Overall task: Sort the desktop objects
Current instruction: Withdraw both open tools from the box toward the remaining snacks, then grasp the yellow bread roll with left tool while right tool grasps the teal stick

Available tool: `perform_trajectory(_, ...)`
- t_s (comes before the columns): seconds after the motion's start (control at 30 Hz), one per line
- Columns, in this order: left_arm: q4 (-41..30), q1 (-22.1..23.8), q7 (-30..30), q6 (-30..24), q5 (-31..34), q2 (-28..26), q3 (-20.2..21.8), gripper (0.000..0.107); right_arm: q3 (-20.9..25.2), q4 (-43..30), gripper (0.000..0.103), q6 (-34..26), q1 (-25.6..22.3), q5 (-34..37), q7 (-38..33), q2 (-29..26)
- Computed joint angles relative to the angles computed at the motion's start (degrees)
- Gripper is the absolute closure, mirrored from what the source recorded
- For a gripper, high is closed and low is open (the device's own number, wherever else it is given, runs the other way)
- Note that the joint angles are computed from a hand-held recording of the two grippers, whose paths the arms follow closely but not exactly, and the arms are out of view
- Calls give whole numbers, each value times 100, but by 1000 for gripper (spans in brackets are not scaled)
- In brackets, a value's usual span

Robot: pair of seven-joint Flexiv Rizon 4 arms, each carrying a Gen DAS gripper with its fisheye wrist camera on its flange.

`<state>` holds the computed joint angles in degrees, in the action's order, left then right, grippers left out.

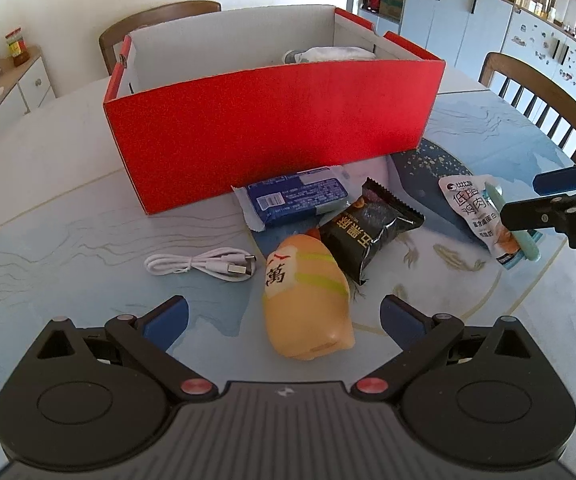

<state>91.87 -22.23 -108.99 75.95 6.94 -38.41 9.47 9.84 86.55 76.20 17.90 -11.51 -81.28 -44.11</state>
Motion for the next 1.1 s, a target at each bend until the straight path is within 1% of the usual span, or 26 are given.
perform_trajectory(0.13, -30, -113, -77, 107, 104, -94, 123, 5, -72, -3, 30, -59, 43, -19, 51, -33)
perform_trajectory(0.27, -51, -126, -59, 99, 91, -140, 105, 6, -146, 1, 31, -69, 80, -53, 132, -71)
perform_trajectory(0.37, -68, -151, -30, 133, 119, -158, 119, 12, -166, -1, 38, -98, 82, -71, 185, -88)
perform_trajectory(0.43, -74, -166, -32, 193, 133, -170, 136, 14, -173, -22, 46, -156, 83, -85, 212, -104)
perform_trajectory(0.5, -82, -208, -73, 234, 139, -180, 192, 15, -213, -17, 48, -158, 102, -104, 261, -109)
perform_trajectory(0.6, -110, -235, -91, 253, 134, -206, 233, 25, -197, -31, 49, -178, 79, -111, 279, -118)
perform_trajectory(0.67, -142, -242, -92, 192, 122, -223, 246, 37, -170, -51, 49, -218, 56, -112, 258, -125)
perform_trajectory(0.7, -146, -227, -90, 172, 107, -226, 230, 40, -155, -60, 50, -237, 44, -109, 244, -128)
perform_trajectory(0.73, -148, -216, -96, 165, 96, -230, 216, 44, -134, -74, 54, -263, 32, -101, 228, -133)
perform_trajectory(0.8, -150, -230, -137, 163, 101, -230, 241, 45, -133, -96, 61, -320, 31, -90, 228, -138)
perform_trajectory(0.9, -159, -279, -219, 172, 137, -228, 312, 46, -111, -112, 62, -366, 18, -61, 209, -138)
perform_trajectory(1.0, -232, -344, -274, 50, 227, -240, 394, 46, -119, -114, 65, -371, 24, -55, 190, -133)
perform_trajectory(1.07, -234, -334, -323, 46, 254, -234, 384, 46, -97, -128, 73, -384, 8, -38, 164, -136)
perform_trajectory(1.1, -237, -325, -338, 49, 267, -232, 375, 48, -76, -141, 78, -402, -8, -24, 143, -140)
